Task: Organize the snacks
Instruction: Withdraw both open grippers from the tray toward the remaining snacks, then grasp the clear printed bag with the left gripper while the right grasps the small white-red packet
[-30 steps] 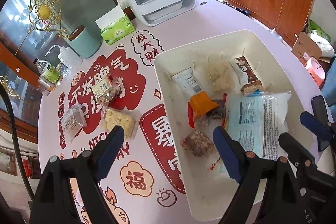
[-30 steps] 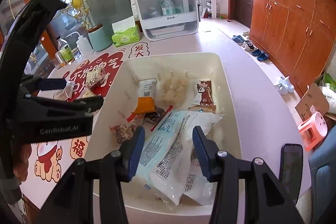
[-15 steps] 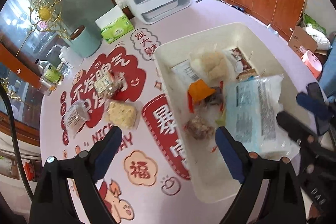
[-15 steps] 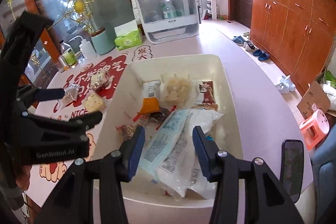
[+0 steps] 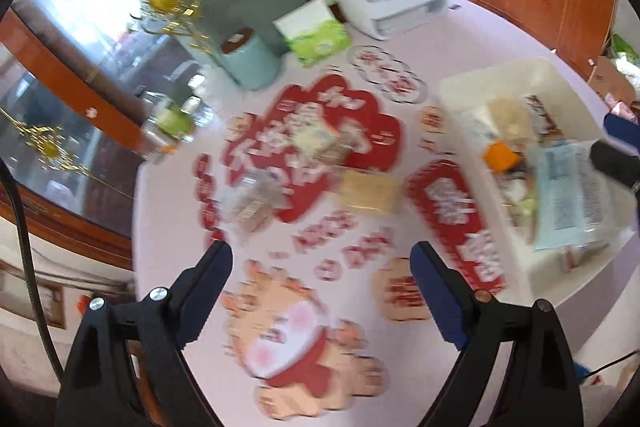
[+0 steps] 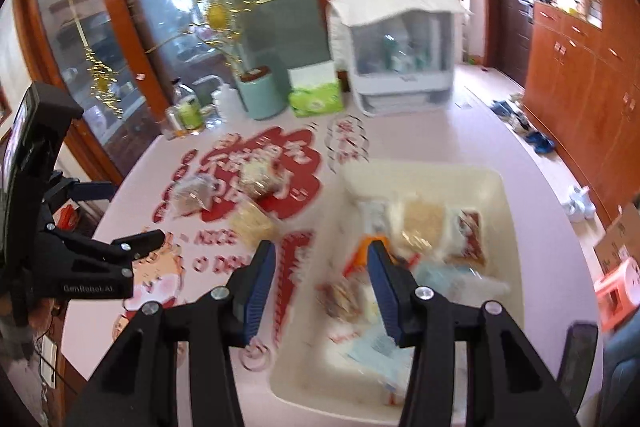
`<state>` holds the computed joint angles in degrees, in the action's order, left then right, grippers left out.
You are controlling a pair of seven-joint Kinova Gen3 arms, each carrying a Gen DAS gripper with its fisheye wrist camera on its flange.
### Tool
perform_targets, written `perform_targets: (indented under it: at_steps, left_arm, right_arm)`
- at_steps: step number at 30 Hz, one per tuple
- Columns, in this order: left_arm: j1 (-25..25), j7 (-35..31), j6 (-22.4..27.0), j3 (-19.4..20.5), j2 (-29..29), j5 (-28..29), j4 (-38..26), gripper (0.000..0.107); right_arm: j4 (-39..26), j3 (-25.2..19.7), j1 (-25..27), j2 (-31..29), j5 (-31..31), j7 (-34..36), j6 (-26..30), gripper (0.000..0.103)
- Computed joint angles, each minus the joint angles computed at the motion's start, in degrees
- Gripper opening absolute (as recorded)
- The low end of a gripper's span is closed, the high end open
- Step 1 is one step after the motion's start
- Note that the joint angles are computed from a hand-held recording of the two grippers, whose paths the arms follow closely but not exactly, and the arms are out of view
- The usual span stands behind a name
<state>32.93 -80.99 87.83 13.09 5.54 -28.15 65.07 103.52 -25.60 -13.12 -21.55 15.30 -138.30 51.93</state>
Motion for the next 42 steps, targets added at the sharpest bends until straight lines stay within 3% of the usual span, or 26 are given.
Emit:
perform_targets:
  at_steps: [3,5,7,10,12,16,21,25,34,42]
  left_arm:
    - [-2.85,-6.99,-0.48,-2.24,0.28,0.24,-3.25,0.090]
    - [-6.79,-11.65,-1.23,-1.41,1.04,0.09,-5.93,0.090]
    - [-11.31,-16.31,-1.89,0.03,2.43,0.68,-9.17,0.090]
    - [-14.74,-23.30,-3.07,-1.30,4.95,3.29,-13.47,0.095]
    - [-16.53,-27.96,-3.83,-2.51,7.10,5.53,-15.90,0.097]
    - [-16.99,-35.43,-5.41,-8.72,12.36,11.10,-19.09,0.097]
    - [-20.44,-39.88,-5.69,-10.09,19.26,15.98,-19.27,0.097]
    - [-23.41,-42.95,-7.54,-9.63,21.65,20.62,-15.11,0.097]
    - [-25.32,-50.13,-13.16,-8.75,24.72,24.44,-7.89,0.097]
    - [-26.76,-49.77,-12.12,-8.93,28.66,27.32,-10.84,0.097]
  right_arm:
    - [-6.12,1.33,-1.17,4.07,-0.83,1.88,1.12,0.056]
    - [-10.77,2.90,-2.35,7.32,-1.36,2.99,1.84,0.061]
    - [-15.81,3.00,-3.11,11.08,0.73,2.33,3.21,0.063]
    - [-23.63,3.10,-5.13,17.56,4.47,1.76,6.21,0.065]
    - [-28.61,4.06,-6.84,21.94,5.51,2.23,8.10,0.065]
    - [-38.21,7.95,-10.42,31.56,4.56,4.98,9.53,0.065]
    - [-47.26,9.82,-11.61,42.21,1.00,8.94,11.88,0.065]
    - [-53.13,12.61,-12.98,50.19,-1.96,10.16,14.42,0.065]
    - [-62.18,17.62,-12.92,62.52,-10.76,13.02,19.19,0.065]
    - [-74.83,21.78,-15.32,72.11,-15.52,17.79,26.45,0.065]
